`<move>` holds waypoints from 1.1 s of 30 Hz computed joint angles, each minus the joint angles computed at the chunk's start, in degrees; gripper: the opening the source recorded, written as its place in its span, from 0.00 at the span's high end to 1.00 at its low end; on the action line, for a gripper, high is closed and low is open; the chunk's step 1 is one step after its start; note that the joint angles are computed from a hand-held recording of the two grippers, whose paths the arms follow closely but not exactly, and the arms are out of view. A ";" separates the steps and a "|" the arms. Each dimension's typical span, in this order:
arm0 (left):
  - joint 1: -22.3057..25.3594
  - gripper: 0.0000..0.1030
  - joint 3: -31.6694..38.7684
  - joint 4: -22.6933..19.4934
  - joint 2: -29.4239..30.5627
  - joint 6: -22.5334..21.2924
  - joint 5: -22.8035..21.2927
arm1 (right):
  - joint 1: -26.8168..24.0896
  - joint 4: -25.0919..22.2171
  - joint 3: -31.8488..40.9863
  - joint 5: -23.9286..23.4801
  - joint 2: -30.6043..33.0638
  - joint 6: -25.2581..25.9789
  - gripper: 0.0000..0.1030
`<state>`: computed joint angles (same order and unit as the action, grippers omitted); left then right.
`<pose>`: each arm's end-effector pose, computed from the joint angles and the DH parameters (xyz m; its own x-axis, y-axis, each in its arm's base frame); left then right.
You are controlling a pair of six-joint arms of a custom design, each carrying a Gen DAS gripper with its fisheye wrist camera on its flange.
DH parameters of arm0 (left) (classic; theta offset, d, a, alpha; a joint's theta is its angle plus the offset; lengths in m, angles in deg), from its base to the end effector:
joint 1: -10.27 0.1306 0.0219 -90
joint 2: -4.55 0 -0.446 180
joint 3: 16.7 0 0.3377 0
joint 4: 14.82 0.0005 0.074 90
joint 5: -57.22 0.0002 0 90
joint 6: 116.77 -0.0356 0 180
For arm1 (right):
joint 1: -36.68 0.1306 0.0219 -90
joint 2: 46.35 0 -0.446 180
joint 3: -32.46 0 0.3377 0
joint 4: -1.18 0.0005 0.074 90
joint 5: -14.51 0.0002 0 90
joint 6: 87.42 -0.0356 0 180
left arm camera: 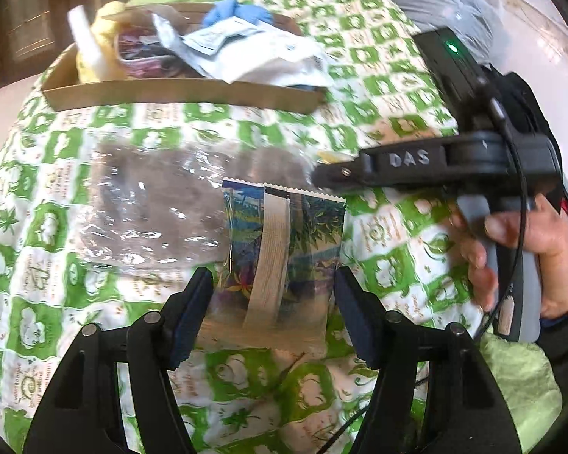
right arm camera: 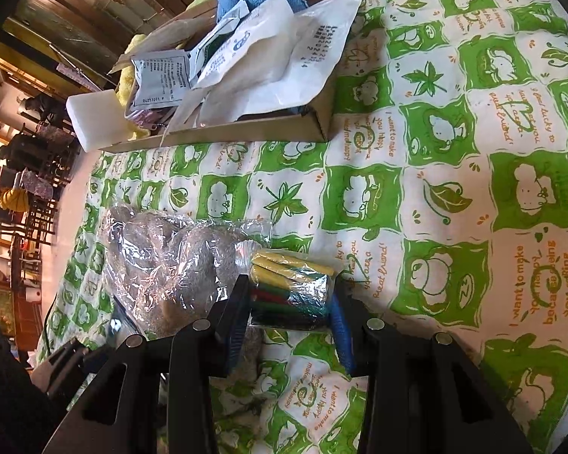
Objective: Organize soft objects
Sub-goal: 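Lift the picture packet and stick bag off the bed with both grippers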
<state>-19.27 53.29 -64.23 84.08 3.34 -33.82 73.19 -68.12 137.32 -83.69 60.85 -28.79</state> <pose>0.2874 -0.1627 0.4192 -0.8880 -0.0733 -0.4540 0.0455 0.9684 -0.2453 0.4196 0.3163 0.4391 -0.9767 -0.0819 -0.1985 -0.1365 0.9504 0.2796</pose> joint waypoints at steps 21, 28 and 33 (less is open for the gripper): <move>-0.45 0.36 0.32 -1.99 0.13 2.21 -6.36 | 0.71 0.12 -0.39 1.89 -0.72 -0.03 0.62; -0.17 0.36 -0.11 -0.26 -0.90 2.60 -6.10 | 0.99 0.01 -0.25 2.48 -0.68 -0.49 0.62; 0.26 0.36 -0.22 0.39 -1.66 2.99 -6.12 | 1.02 0.42 -0.47 2.14 -1.51 -0.94 0.62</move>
